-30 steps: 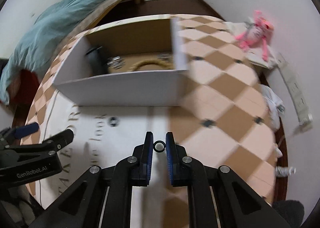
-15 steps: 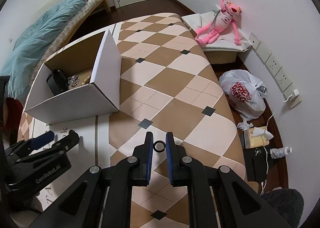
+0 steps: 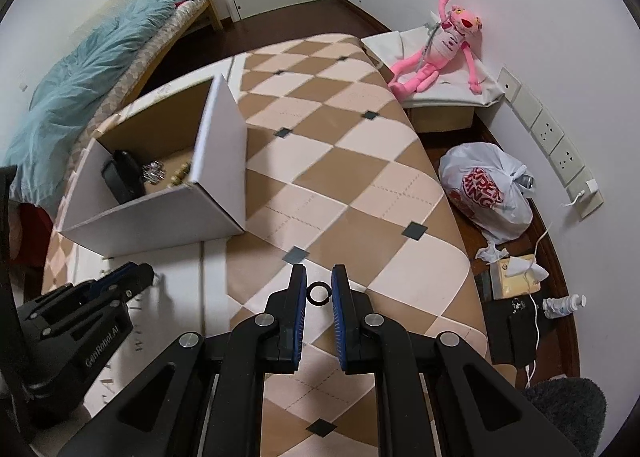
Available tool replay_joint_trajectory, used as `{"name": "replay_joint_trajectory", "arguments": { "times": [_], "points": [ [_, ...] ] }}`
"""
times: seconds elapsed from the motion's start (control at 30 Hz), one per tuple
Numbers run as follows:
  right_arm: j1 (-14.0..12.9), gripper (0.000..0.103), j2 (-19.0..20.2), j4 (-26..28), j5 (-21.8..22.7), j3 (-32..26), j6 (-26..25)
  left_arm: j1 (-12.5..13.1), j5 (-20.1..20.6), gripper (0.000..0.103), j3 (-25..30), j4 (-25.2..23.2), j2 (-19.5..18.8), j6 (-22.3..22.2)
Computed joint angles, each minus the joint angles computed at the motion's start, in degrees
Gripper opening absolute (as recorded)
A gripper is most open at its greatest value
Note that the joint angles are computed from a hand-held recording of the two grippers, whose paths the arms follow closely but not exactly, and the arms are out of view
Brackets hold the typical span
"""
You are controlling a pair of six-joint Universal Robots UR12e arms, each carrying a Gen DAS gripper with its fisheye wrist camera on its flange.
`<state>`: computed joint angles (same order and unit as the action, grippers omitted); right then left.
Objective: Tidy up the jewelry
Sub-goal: 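Carry both black ring earrings into the box and open both grippers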
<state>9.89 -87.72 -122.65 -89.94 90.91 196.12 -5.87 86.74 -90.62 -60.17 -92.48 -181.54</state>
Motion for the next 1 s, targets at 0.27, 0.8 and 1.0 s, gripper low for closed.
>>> {"name": "replay_joint_trajectory", "arguments": {
  "times": [0.27, 0.8, 1.0],
  "points": [
    [-0.48, 0.013, 1.07, 0.49, 5.17, -4.89, -0.27, 2.26, -4.86, 0.010, 3.85, -1.98, 1.29, 0.29],
    [-0.76, 0.014, 16.03, 23.12, 17.26, -27.09, -9.39, 5.95, -12.45, 0.012, 23.53, -20.57, -11.22, -0.17],
    [-0.79, 0.022, 16.25, 23.67, 16.01, -27.98, -9.01, 5.29, -5.97, 0.047, 24.67, -21.02, -11.61, -1.20]
  ]
}}
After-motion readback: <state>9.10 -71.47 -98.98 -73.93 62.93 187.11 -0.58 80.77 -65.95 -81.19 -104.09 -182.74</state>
